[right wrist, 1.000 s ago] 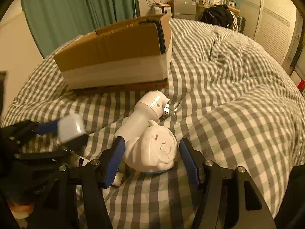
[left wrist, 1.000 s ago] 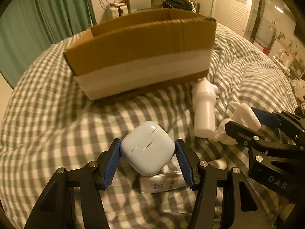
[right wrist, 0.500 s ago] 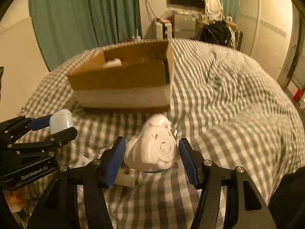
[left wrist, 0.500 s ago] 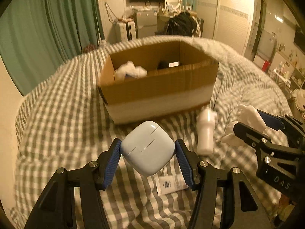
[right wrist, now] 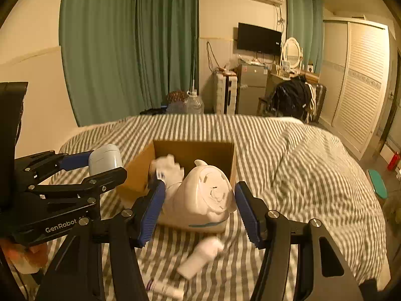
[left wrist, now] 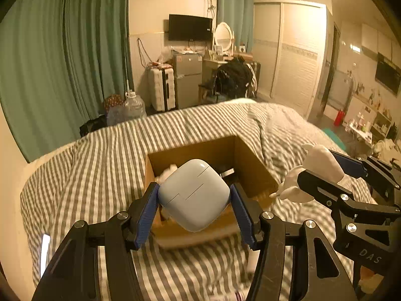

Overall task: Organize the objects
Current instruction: 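Carry the earbud case and white plastic piece over the box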

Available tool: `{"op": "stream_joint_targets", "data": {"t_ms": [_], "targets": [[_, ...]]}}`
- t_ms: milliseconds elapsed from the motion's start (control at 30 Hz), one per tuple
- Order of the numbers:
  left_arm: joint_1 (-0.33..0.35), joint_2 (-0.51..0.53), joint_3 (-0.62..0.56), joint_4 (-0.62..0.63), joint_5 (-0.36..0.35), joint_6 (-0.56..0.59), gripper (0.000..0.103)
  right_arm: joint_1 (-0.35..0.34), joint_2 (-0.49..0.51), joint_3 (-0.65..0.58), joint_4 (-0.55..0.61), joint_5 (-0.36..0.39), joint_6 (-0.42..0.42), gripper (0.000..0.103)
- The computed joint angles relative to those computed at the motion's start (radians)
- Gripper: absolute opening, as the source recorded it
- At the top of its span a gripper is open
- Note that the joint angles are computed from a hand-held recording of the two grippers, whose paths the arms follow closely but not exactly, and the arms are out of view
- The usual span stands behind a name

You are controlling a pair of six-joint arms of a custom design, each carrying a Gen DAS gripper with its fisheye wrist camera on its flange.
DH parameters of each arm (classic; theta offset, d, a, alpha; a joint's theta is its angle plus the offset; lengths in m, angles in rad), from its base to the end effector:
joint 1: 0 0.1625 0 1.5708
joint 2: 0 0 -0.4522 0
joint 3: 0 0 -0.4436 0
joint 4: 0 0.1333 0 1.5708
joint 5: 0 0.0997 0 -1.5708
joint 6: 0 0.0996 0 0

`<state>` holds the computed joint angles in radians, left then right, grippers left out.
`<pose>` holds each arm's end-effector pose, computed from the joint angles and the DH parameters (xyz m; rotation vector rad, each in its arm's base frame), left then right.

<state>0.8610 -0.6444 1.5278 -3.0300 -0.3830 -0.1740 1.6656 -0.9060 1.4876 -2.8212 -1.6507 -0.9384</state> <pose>-0.3155 -0.7136 0.1144 0.1456 2.0600 -1.1268 0.1995 -0.7740 0.2586 1.2931 -2.3519 0.8068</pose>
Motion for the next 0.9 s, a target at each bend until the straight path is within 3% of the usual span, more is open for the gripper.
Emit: {"op": "stream_joint_targets", "data": {"t_ms": [200, 533, 900], "targets": [[0.059, 0.034, -0.124, -0.047, -0.039, 0.114, 0.059, 0.035, 0.108, -0.162, 0.042, 0.006, 0.020, 0.058], [0.170, 0.141, -0.389, 0.050, -0.127, 0.214, 0.059, 0.064, 0.318, -0.455, 0.139, -0.016, 0.048, 0.058], [0.241, 0.164, -0.389, 0.179, -0.208, 0.176, 0.059, 0.028, 0.506, -0.717, 0.301, -0.056, 0.096, 0.058]]}}
